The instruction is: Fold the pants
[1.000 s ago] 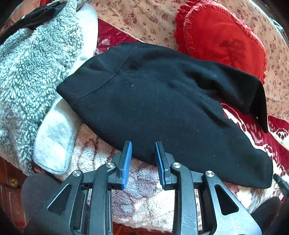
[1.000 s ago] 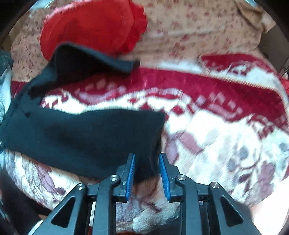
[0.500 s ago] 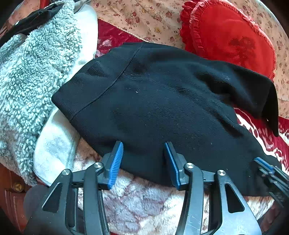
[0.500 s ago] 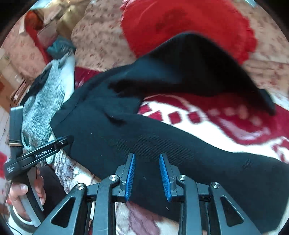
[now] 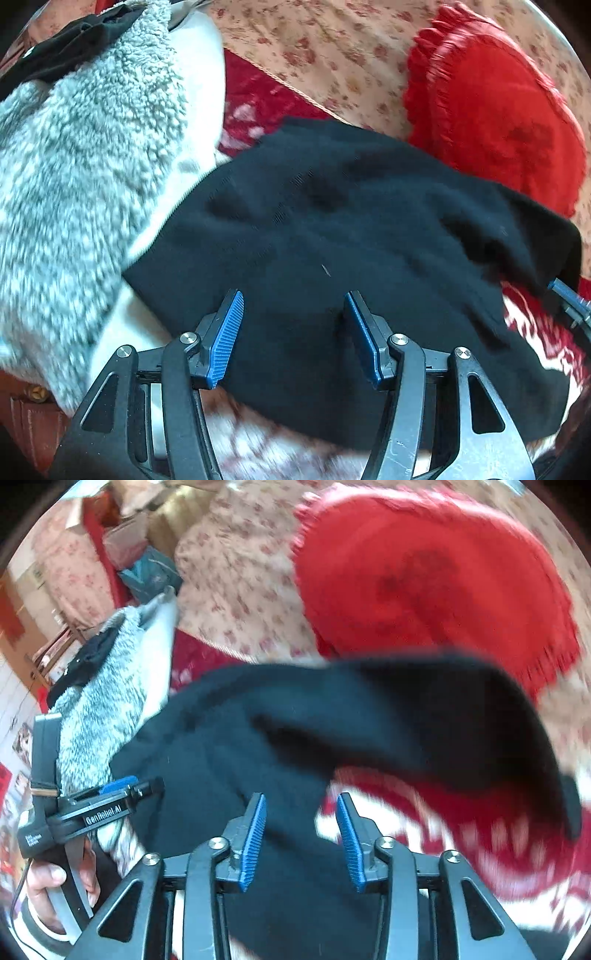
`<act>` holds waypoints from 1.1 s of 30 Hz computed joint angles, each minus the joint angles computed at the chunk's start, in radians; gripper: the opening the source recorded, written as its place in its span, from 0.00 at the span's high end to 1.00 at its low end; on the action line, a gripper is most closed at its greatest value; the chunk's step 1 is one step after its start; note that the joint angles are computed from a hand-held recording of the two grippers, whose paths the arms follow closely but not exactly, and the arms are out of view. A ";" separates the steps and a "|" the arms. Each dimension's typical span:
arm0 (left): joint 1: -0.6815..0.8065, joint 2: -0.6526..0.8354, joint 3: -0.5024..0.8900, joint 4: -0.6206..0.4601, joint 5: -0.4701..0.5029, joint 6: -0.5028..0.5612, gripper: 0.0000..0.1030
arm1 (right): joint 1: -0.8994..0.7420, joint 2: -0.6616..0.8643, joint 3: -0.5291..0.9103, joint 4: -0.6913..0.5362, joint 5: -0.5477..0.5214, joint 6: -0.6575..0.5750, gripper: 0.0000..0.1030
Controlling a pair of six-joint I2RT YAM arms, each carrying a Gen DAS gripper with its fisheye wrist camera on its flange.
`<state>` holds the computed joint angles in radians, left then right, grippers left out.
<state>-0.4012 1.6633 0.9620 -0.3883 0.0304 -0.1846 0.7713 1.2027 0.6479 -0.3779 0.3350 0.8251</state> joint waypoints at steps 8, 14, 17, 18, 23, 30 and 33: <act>0.031 0.276 0.302 -0.065 -0.008 0.017 0.45 | -0.205 0.357 0.329 0.048 -0.122 -0.278 0.58; 0.051 0.381 0.437 -0.099 0.014 0.001 0.44 | -0.310 0.641 0.591 0.031 -0.231 -0.442 0.57; 0.069 0.416 0.458 -0.083 0.048 -0.007 0.36 | -0.348 0.766 0.729 -0.049 -0.285 -0.532 0.57; 0.078 0.420 0.450 -0.065 0.073 -0.014 0.34 | -0.360 0.805 0.771 -0.073 -0.303 -0.559 0.55; 0.070 0.428 0.453 -0.050 0.069 0.004 0.31 | -0.403 0.951 0.895 -0.125 -0.429 -0.633 0.54; 0.101 0.403 0.437 -0.040 0.126 -0.026 0.31 | -0.392 0.849 0.750 0.017 -0.416 -0.583 0.92; 0.136 0.328 0.373 -0.027 0.147 -0.031 0.31 | -0.338 0.723 0.652 0.062 -0.339 -0.544 0.93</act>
